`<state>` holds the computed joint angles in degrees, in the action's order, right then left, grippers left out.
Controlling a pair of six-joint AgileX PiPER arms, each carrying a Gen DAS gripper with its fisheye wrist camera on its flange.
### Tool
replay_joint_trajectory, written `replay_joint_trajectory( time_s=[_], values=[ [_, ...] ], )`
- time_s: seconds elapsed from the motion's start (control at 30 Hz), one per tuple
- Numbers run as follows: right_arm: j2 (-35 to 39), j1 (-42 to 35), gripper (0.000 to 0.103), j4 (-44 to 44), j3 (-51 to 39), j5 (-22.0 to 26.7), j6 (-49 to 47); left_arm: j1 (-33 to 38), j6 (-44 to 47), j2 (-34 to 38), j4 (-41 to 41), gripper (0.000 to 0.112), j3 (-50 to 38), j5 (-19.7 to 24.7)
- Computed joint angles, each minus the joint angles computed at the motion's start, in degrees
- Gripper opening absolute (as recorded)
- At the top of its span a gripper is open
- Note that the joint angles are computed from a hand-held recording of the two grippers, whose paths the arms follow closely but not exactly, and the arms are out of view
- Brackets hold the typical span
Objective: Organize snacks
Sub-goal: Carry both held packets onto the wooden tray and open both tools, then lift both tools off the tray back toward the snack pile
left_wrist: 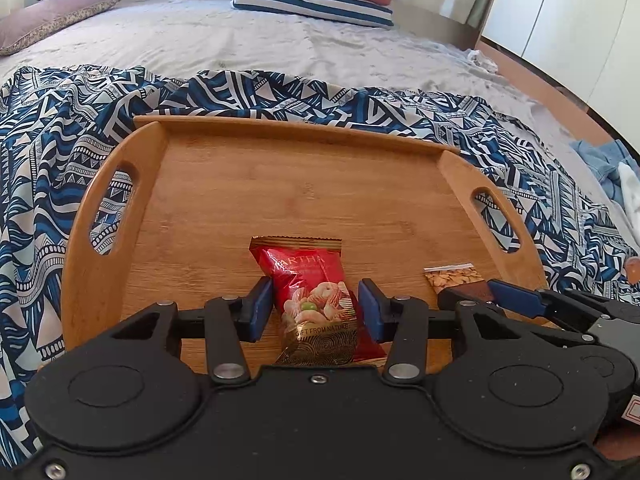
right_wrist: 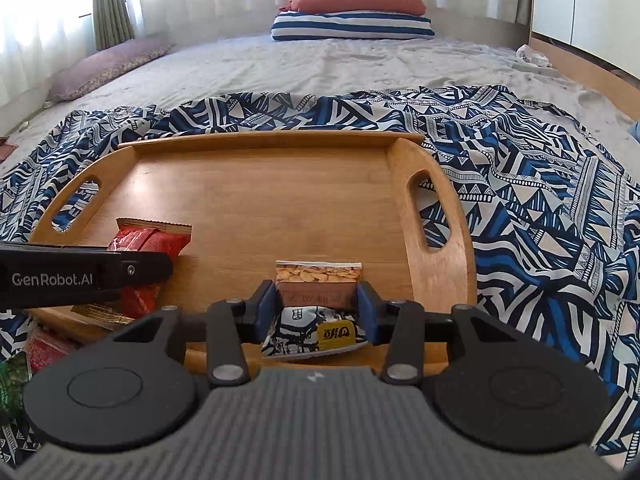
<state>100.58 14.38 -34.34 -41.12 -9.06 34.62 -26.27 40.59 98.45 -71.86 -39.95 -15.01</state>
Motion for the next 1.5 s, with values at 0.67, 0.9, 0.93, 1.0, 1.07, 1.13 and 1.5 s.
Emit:
replay_joint_trajectory(
  time_s=[0.67,0.9,0.93,1.0,1.07,1.13,1.5],
  values=[
    [0.09,-0.10,0.064,-4.36,-0.36,-0.40,4.70,0.11,5.57,-0.78,-5.01,0.051,-0.05,0.44],
    [-3.24,0.16,0.071,-7.68,1.58,-0.20,7.64,-2.34,6.54,-6.24,-5.32,0.074,3.51,-2.40],
    [-3.99,0.24,0.073,-7.20,2.06,-0.26,7.05,-2.60,6.64,-7.24,-5.41,0.077,4.12,-2.52],
    [-5.40,0.41,0.076,-7.24,2.80,0.02,6.99,-3.05,7.08,-9.78,-5.78,0.083,5.60,-2.59],
    [-7.00,0.54,0.080,-7.31,3.69,0.10,7.02,-3.70,6.99,-12.35,-5.62,0.088,7.28,-3.14],
    [-8.60,0.73,0.085,-6.04,4.61,0.24,5.82,-4.92,7.61,-14.91,-6.36,0.096,8.94,-4.45],
    [-16.96,0.64,0.097,-12.19,9.88,0.24,13.00,-14.73,11.69,-29.95,-13.54,0.103,19.06,-14.25]
  ],
)
